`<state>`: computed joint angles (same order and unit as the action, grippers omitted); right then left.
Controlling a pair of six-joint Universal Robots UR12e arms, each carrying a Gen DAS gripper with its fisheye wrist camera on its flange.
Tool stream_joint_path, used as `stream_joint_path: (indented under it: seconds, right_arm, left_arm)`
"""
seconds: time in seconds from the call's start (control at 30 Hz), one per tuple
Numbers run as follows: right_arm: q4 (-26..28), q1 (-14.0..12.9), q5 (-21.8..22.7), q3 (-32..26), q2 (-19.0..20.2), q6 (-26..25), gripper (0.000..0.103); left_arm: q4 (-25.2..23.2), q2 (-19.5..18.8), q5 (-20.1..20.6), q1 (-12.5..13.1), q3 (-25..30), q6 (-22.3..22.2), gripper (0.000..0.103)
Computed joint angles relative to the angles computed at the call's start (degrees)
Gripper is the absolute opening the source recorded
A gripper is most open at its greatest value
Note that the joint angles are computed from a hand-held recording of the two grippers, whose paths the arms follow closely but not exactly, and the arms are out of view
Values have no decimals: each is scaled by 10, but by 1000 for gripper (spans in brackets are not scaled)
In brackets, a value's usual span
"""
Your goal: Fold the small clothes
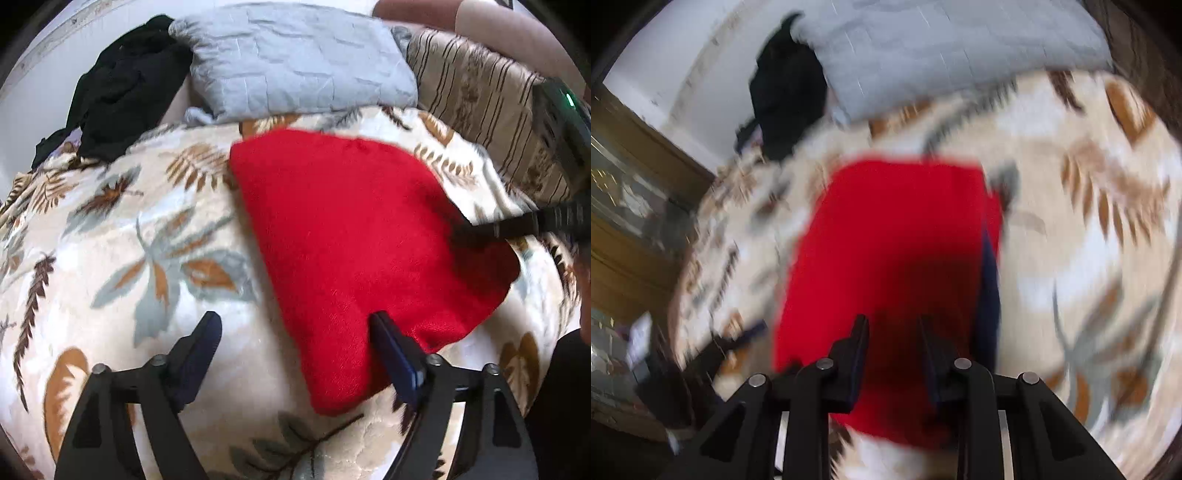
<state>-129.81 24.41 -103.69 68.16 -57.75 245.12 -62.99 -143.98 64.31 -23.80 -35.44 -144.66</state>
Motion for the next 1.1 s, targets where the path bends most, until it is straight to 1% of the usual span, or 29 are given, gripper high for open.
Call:
stream_joint_path:
  seconds: [0.07,0.1,0.13,0.2,0.27,0.33,0.37,0.47,0.63,0.77,0.8,0.83,1.0,1.1]
  right_arm:
    - [8,6,-2,13,1,8,31]
    - [5,10,-13,15,2,7,31]
    - [14,13,-21,9,3,6,31]
    - [30,14,-22,-3,5,12,31]
    - [11,15,-33,-5,3,11,33]
    - [16,14,-50,-16,5,3,33]
    - [27,13,-61,-26,7,2,33]
    - [52,6,-82,-51,19,-2,33]
    - [96,-15,-84,-91,43,3,33]
    - [97,-34,-87,-87,49,33,31]
    - [92,-39,-81,-80,49,38,31]
    - [87,-44,-69,-75,49,38,31]
    - [101,-43,-79,-91,54,21,31]
    - [75,-39,-80,-90,52,0,31]
  left_arm:
    - [-4,1,3,0,-1,-8,84]
    - [-1,3,2,1,-3,-12,84]
    - [2,5,2,1,-6,-14,84]
    - [17,11,9,1,-16,-18,84]
    - [32,17,10,2,-26,-17,84]
    - [63,26,18,1,-44,-17,84]
    - [78,28,22,1,-50,-17,84]
    - [102,31,25,2,-57,-21,84]
    - [131,32,37,-1,-64,-12,84]
    - [134,29,42,-3,-61,-2,84]
    - [134,28,42,-3,-61,0,84]
    - [133,28,44,-4,-60,1,84]
    - [134,28,49,-4,-60,4,84]
    - [132,28,48,-4,-60,-1,84]
